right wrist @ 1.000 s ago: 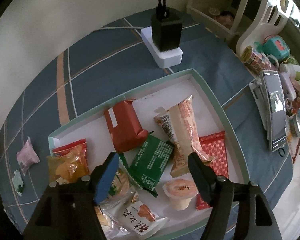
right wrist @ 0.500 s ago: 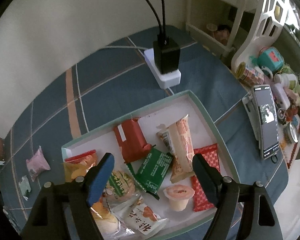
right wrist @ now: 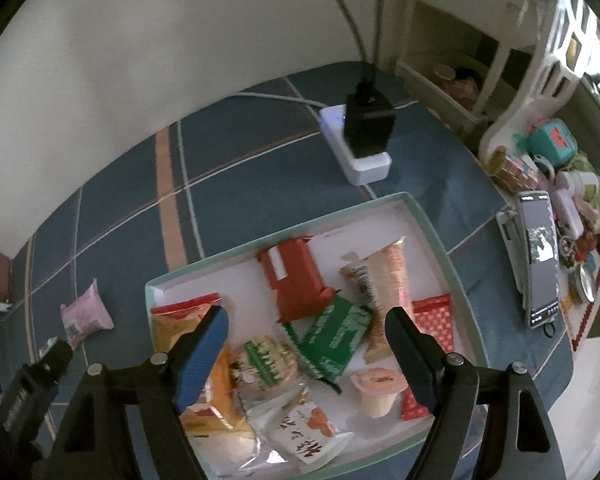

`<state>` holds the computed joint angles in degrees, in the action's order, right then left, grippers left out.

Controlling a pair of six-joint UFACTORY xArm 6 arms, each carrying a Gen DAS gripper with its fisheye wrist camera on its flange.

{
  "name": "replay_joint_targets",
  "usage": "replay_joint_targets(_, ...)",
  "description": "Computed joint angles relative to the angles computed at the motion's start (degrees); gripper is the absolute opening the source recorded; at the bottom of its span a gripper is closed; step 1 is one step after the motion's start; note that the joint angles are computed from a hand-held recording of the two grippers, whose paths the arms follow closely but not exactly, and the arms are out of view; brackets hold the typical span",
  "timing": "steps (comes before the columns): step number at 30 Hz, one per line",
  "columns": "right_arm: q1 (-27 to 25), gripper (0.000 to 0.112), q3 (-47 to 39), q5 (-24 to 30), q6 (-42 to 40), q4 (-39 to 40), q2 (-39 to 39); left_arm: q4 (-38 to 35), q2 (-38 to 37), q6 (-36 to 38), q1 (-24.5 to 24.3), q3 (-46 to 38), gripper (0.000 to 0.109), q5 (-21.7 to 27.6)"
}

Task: Organize snacks
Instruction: 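Move both tools back over the pale green pack and pink bar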

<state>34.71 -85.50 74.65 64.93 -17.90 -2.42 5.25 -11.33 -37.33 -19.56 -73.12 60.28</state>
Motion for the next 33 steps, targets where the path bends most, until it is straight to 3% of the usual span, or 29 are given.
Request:
replay_joint_targets(11, 3.8, 0.084, -8.7, 1.3, -3.0, -0.4, 7.2, 3.4, -1.6, -0.4, 4.2, 0.9, 0.09, 1.8)
replay_joint_targets(19, 5.7, 0.103, -13.4, 1.1, -3.9, -1.2, 11.2, 5.5, -2.4, -0.7, 5.9, 1.4, 0.1, 2.0)
replay_joint_targets(33, 8.2, 0.103, -21.8, -0.1, -6.7, -0.2, 19.2, 4.9, -3.3, 2.4, 14.9, 3.0, 0.101, 1.6)
